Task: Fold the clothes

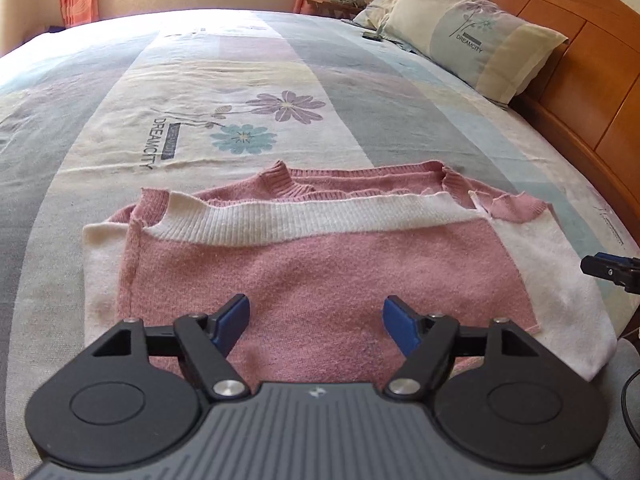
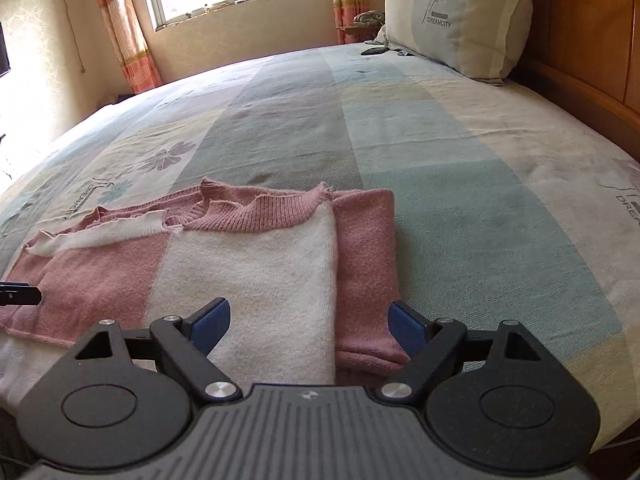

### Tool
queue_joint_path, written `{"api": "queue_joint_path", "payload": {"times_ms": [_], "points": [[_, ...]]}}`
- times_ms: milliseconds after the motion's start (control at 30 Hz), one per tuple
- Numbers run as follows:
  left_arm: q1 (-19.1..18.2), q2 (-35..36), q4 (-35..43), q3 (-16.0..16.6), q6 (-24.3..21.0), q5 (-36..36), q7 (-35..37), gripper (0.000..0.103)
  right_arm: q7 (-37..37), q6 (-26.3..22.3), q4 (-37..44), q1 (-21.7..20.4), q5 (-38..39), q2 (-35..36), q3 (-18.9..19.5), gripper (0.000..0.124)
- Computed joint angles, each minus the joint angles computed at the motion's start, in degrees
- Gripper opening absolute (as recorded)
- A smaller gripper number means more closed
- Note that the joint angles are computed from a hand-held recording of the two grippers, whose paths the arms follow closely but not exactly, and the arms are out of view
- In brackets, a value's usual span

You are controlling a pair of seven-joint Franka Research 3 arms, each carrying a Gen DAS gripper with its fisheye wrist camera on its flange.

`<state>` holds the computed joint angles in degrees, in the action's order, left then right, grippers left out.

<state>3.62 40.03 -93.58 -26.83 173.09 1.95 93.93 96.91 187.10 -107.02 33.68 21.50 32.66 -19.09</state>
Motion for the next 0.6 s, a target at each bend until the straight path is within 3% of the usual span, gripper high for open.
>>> {"api": "queue_joint_path", "payload": {"times_ms": [33, 133, 200, 233, 333, 367, 400, 500, 600], "points": [[0.6, 0.5, 0.8, -1.3, 0.1, 0.0, 1.0, 0.077, -0.5, 0.6, 0.6, -0.5, -0.7, -0.2, 0.7, 0.091], [4.7, 6.3, 5.4, -9.8, -2.0, -1.1, 8.0, 0.081, -4.7, 2.3, 3.3, -7.2, -2.6, -0.1, 8.8, 0.096], [5.8, 10.5, 9.1, -14.2, -4.3, -3.8, 14.2, 0.082, -3.6, 2.4, 6.6, -7.9, -5.3, 2.4, 9.8, 0.096], [4.8, 11.8, 10.8, -13.9, -5.1, -2.9, 13.8, 0.082, -5.5, 0.8, 8.7, -5.2, -1.5, 4.1, 7.3, 0.096], [-0.4, 13.5, 15.0, -8.6, -4.5, -3.6, 13.0, 0.081, 0.2, -8.0, 15.4, -0.8, -1.3, 9.8, 0.5, 0.096], [-1.4, 14.1, 16.1, -7.6, -3.7, -3.7, 13.2, 0.081, 0.6, -9.4, 16.3, -1.6, -1.3, 10.5, 1.1, 0.096], [-2.6, 14.9, 18.1, -6.5, -4.1, -3.6, 13.1, 0.081, 0.1, -7.5, 15.9, -3.0, -1.9, 10.7, 2.9, 0.097], [-6.3, 17.2, 25.3, -2.8, -8.0, -4.1, 11.3, 0.081, -0.6, -5.5, 15.4, -6.7, -4.0, 10.3, 7.1, 0.098], [-7.4, 17.1, 27.2, -1.3, -9.6, -6.2, 9.4, 0.081, -1.5, -5.3, 16.1, -9.3, -5.3, 10.5, 10.1, 0.103]]}}
